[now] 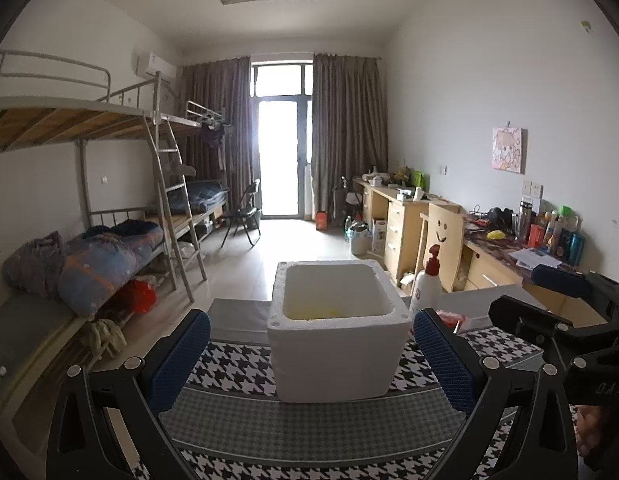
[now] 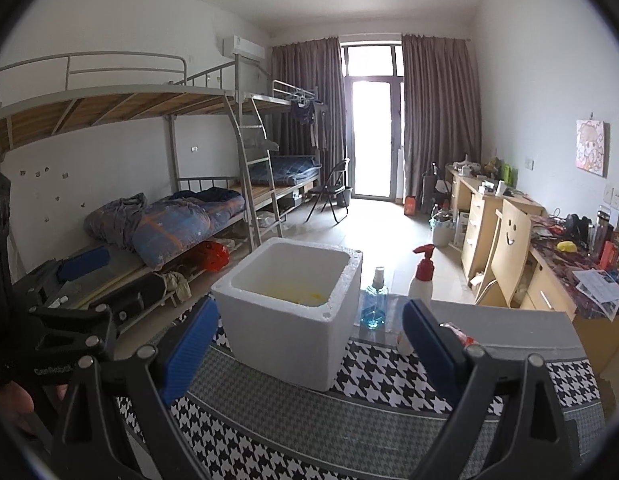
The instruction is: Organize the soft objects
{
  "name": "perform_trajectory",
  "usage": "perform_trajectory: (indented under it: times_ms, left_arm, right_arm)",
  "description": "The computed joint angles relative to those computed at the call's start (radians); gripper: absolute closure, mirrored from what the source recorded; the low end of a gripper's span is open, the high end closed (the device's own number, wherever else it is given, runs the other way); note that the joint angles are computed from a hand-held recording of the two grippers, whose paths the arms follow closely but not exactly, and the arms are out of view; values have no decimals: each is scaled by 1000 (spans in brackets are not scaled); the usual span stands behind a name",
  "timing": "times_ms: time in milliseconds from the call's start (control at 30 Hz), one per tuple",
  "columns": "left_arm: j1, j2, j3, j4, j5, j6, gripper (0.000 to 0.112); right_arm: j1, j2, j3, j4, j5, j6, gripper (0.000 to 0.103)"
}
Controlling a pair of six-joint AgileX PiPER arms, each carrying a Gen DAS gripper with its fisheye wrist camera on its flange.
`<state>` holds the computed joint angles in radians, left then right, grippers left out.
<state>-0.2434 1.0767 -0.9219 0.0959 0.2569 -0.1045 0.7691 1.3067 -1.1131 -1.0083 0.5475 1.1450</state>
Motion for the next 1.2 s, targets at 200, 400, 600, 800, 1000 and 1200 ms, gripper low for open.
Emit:
perform_trajectory:
  times_ms: [200, 400, 600, 800, 1000, 1200]
  left_arm:
    - [18, -41, 40, -121, -6, 118, 10]
    - [42, -126, 117, -319, -15, 319, 10]
    - [47, -192, 180, -411, -29, 408, 10]
    - [65, -250, 239, -511, -13, 516, 10]
    - [40, -311, 284, -403, -17, 406, 10]
    - [84, -364, 309, -591, 12, 586, 10]
  right_arm:
    - [47, -30, 36, -65, 43, 74, 8]
    - [104, -62, 88, -141, 87, 171, 8]
    - [145, -95, 143, -199, 123, 245, 8]
    - [220, -124, 207, -278, 182, 348, 8]
    - [303, -146, 260, -333, 262, 443, 8]
    - [393, -163, 293, -362, 355, 486, 8]
